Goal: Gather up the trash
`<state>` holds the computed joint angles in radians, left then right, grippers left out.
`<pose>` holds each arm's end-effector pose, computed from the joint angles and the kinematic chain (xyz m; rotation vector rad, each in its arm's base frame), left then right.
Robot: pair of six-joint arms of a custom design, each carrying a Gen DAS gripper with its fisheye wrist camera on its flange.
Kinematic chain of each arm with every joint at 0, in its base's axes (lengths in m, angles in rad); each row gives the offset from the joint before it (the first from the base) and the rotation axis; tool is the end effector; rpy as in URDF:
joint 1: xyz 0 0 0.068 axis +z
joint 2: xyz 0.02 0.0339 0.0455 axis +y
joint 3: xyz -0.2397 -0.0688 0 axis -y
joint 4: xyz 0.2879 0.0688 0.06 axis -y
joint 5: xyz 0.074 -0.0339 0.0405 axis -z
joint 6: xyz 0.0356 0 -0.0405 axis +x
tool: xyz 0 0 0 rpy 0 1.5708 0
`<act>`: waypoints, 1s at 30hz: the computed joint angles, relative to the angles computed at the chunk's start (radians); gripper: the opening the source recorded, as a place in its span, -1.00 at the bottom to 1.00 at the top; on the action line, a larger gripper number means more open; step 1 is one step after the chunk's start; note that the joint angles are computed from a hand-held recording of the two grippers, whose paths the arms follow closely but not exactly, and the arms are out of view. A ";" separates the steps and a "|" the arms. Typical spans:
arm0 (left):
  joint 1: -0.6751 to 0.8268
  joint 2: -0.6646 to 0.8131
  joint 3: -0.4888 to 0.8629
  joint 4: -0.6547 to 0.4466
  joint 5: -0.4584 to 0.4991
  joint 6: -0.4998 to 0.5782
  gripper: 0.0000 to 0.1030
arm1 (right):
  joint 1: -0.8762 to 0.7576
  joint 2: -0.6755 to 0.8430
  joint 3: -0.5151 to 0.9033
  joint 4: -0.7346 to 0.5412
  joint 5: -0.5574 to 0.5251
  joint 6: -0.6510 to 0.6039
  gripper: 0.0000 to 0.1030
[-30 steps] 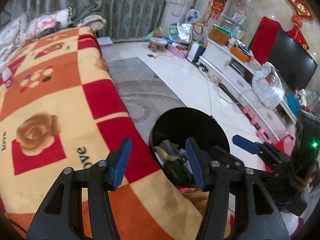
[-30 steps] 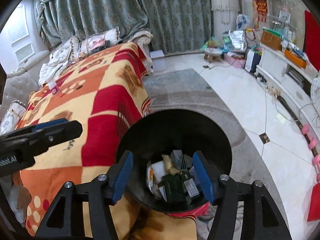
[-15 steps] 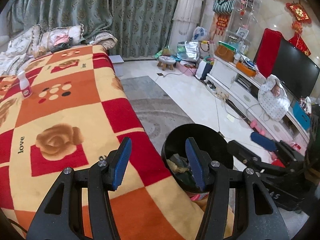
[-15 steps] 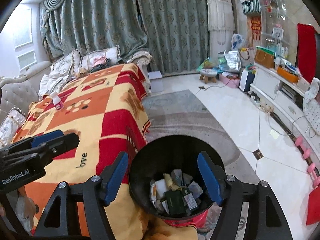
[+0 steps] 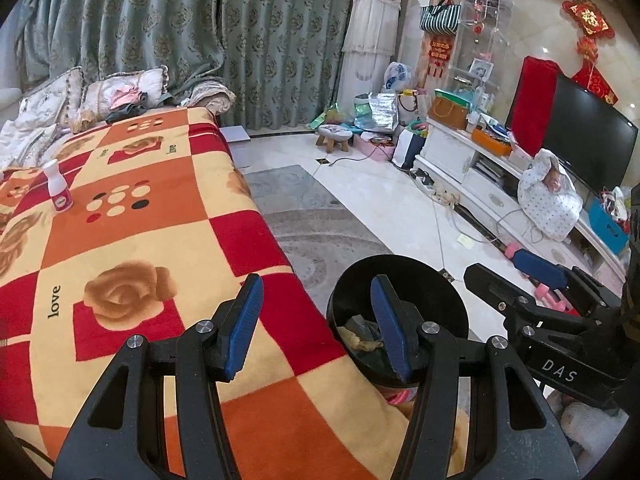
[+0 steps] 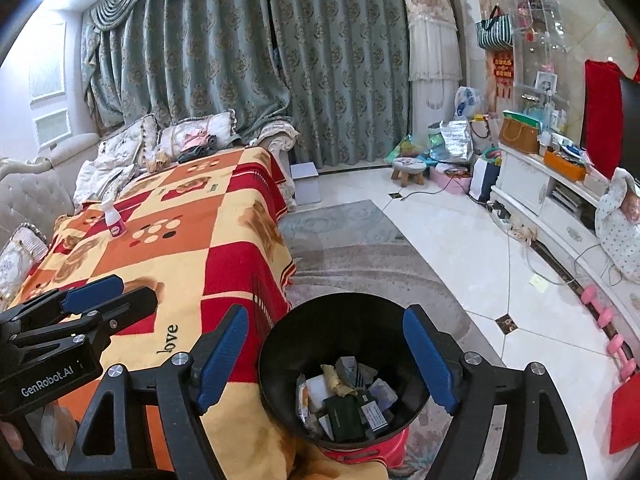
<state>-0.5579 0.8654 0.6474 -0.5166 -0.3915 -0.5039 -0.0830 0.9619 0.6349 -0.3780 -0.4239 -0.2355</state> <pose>0.2091 -0.1145 0.2207 -0.1364 2.2376 -0.1205 0.2562 -0.0066 0.2055 -0.3873 2.1858 0.3074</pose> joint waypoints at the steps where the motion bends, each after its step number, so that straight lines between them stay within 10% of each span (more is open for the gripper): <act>1: -0.002 -0.003 -0.002 -0.002 -0.002 -0.002 0.06 | -0.002 -0.004 -0.001 -0.001 -0.001 0.001 0.51; 30: -0.004 -0.004 -0.015 0.013 -0.023 0.014 0.06 | -0.003 -0.011 -0.009 0.003 0.003 -0.001 0.57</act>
